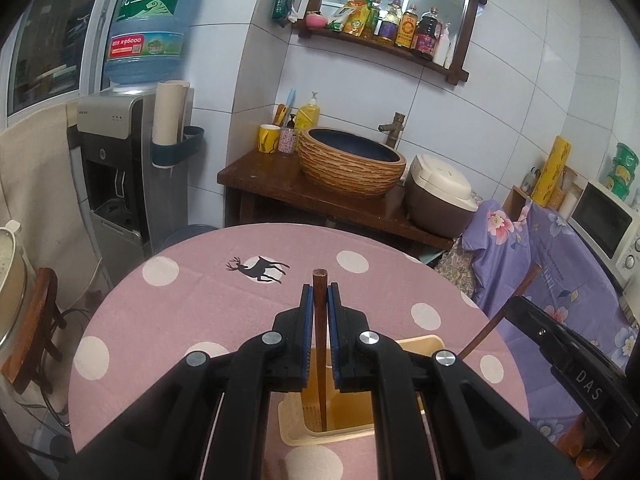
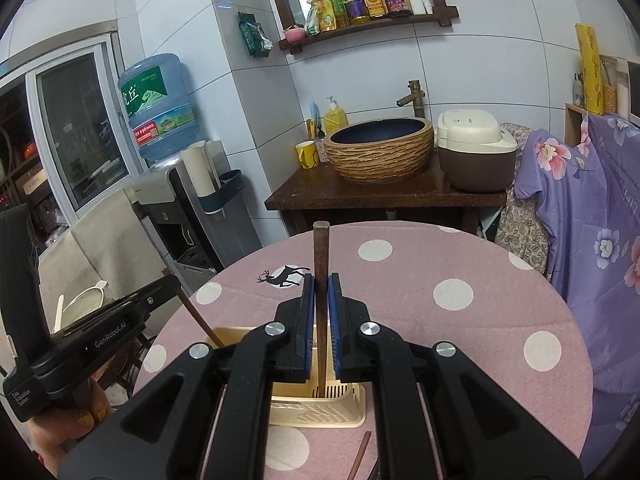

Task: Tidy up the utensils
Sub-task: 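Carry both chopsticks over the beige basket and open both tools to drop them, then move both tools back down to the remaining chopsticks on the table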

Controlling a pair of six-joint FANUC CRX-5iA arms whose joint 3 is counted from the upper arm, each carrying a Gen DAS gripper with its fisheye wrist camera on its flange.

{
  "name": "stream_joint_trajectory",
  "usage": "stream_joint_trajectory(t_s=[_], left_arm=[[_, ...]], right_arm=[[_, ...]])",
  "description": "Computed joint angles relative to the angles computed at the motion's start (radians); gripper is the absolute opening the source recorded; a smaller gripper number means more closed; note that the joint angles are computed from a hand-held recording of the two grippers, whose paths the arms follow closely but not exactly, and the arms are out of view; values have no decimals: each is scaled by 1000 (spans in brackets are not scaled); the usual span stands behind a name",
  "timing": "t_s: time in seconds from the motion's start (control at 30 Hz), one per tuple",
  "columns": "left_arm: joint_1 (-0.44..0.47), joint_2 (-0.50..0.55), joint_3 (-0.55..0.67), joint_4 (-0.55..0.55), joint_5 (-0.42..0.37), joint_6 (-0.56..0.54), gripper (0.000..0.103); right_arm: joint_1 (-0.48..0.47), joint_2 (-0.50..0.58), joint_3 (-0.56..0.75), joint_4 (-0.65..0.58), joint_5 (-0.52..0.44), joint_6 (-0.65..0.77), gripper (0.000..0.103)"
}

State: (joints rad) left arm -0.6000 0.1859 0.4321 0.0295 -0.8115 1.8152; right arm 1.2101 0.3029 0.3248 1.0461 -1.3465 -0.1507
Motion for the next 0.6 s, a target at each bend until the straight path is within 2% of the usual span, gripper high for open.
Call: stream_joint_trajectory(t_s=[0.17, 0.2, 0.23, 0.27, 0.3, 0.37, 0.43, 0.5, 0.6], left_arm=[[0, -5, -13, 9, 9, -7, 9], [-2, -9, -17, 2, 11, -10, 15], [-7, -14, -21, -12, 15, -3, 30], [-10, -22, -29, -26, 25, 7, 41], [-11, -39, -50, -39, 50, 22, 58], [-13, -61, -78, -51, 82, 37, 62], [-14, -75, -96, -46, 90, 19, 65], [-16, -98, -125, -52, 107, 16, 69], [-20, -147, -189, -74, 148, 30, 78]], right_arm=[[-1, -3, -13, 8, 4, -13, 8], [1, -6, -19, 7, 5, -18, 9], [2, -6, -20, 9, 2, -20, 11], [4, -7, -25, 13, -2, -22, 17], [7, -10, -35, 21, -1, -27, 26], [13, -15, -52, 39, -3, -40, 36], [19, -21, -67, 50, -3, -51, 37], [27, -35, -92, 62, 4, -78, 49], [52, -43, -124, 95, -27, -105, 52]])
